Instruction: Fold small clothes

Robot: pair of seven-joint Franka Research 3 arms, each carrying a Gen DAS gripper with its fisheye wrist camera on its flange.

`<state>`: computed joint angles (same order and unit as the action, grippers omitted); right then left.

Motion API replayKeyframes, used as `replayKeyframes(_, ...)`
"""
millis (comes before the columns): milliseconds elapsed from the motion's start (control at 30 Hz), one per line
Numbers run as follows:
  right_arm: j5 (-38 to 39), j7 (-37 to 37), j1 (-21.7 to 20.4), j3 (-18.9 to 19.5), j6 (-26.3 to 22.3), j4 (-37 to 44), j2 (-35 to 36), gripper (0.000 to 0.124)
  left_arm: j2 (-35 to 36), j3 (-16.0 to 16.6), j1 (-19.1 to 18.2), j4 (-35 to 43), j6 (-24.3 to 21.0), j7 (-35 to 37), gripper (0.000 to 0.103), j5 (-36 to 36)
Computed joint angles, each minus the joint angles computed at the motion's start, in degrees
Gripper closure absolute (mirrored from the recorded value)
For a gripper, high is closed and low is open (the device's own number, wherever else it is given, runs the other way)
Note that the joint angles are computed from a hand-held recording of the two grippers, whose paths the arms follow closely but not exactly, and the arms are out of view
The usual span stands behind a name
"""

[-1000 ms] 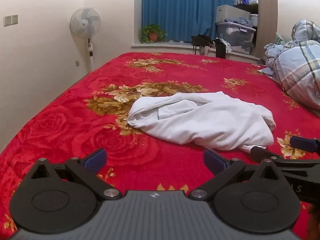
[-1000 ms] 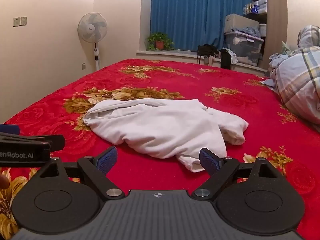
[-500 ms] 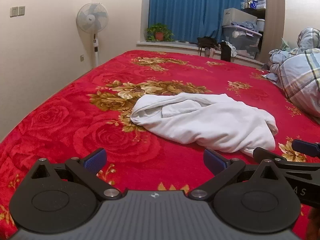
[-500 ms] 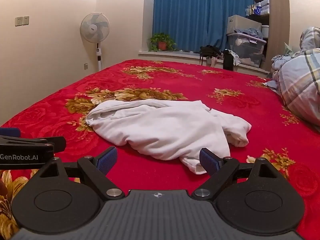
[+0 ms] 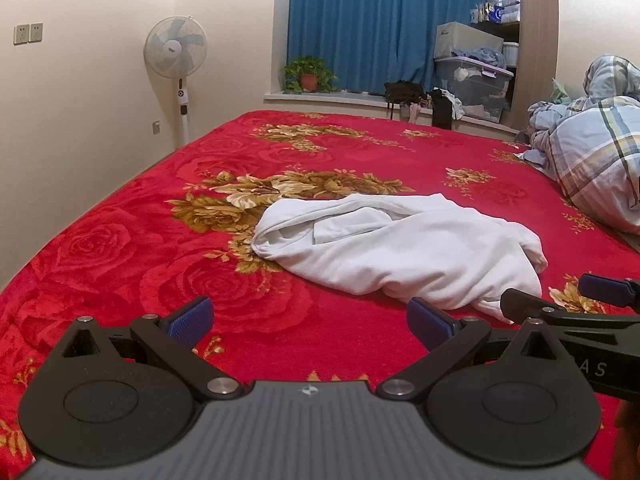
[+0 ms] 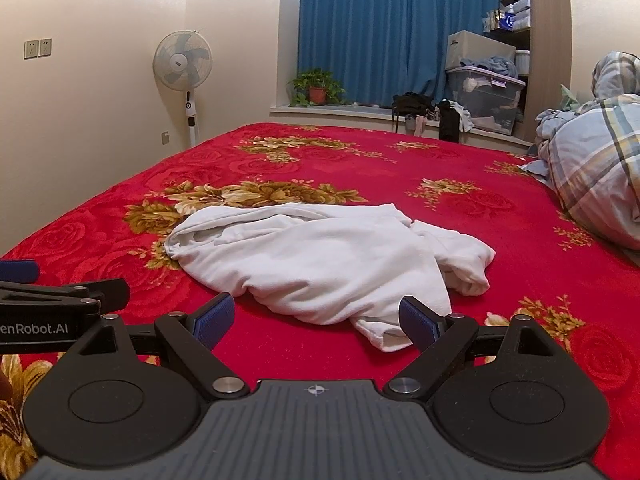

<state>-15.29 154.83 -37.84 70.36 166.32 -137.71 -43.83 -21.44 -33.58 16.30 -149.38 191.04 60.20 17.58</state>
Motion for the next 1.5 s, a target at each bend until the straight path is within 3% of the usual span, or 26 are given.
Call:
replayKeyframes(367, -0.3, 0.1, 0.3, -0.4, -0.6, -0.1, 0.5, 0.034, 0.4, -0.4, -0.2, 0.5, -1.0, 0.1, 0.000, 0.5)
replayKeyframes(467, -0.4, 0.5, 0.6, -0.6, -1.5, 0.2, 1.1, 0.034, 1.1, 0.8, -1.5, 1.0, -1.6, -0.4, 0.000, 1.1)
replayKeyframes(1000, -3.3, 3.7, 2.5, -2.9, -3.1, -0.7, 2.3, 0.035, 2.4, -4.2, 2.8, 2.9, -1.8, -4.0, 0.000, 3.5)
replayKeyframes(1500, -7.2, 6.8, 4.3, -4.6, -4.4, -1.0, 3.1, 0.035, 2.7, -4.1, 2.2, 3.2, -1.6, -4.4, 0.000, 3.6)
